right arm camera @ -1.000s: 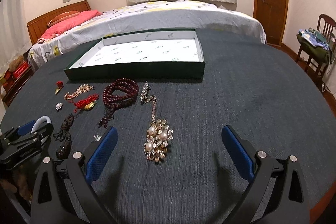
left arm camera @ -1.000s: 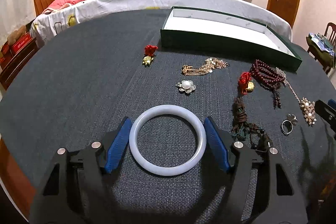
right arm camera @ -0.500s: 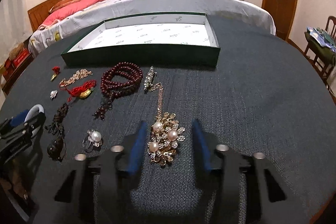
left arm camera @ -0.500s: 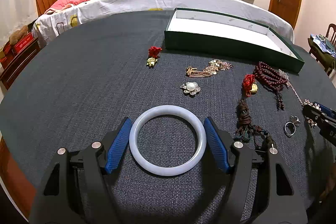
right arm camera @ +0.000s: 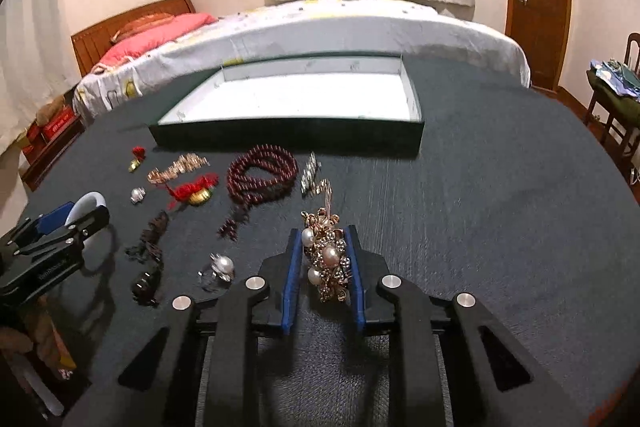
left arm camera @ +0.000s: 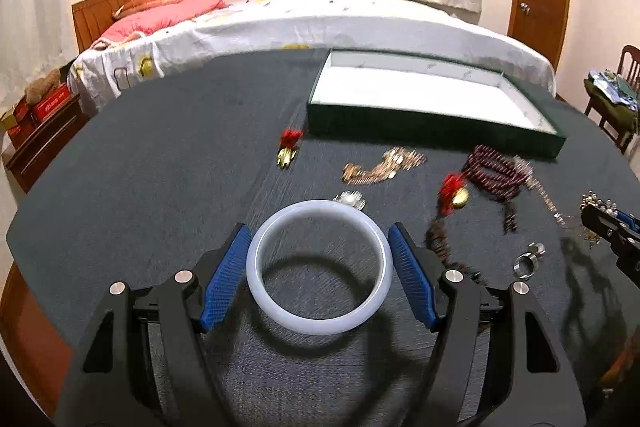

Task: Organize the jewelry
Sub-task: 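Grasp the white jade bangle with the left tool while the right tool grasps the pearl flower brooch, then carry the bangle and brooch over the green tray with both tools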

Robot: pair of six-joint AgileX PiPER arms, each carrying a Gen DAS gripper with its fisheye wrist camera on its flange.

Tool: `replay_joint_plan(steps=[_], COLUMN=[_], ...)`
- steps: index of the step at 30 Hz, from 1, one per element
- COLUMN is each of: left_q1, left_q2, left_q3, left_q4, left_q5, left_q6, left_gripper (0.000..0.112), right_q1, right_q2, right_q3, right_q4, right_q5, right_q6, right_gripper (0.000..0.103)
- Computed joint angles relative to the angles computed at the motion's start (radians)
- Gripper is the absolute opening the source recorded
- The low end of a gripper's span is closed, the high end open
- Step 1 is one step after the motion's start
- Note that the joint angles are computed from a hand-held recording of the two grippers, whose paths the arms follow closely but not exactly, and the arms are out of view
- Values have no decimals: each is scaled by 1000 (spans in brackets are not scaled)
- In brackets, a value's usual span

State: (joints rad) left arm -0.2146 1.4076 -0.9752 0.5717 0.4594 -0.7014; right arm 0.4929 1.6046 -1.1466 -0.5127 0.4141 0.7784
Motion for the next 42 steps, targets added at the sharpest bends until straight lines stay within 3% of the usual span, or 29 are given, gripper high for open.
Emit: replay_joint_plan(steps=[10,22,29,34,42], left_q1=[-28,-46,-56,-71,-79], left_q2=[-36,41,195,345,635], left_q3=[-102,-377,-628,-841,-1205], left_q4=[-73,-179,-222,-235,-306], left_q5=[64,131,152,174,281], left_q6=[67,204,290,329,405], left_gripper=[69,69,69,69,69], right_q1=[-11,-83,-114,-162,-206], right_q2=[-73,-48,55,190,364], right_q3=[-47,-266,-460,-665,-848], right_q4=[-4,224,248,364,442], right_q5=[7,10,23,68,122], right_q6=[-20,-286,-373,-481,-524], right_gripper=[22,22,22,22,22])
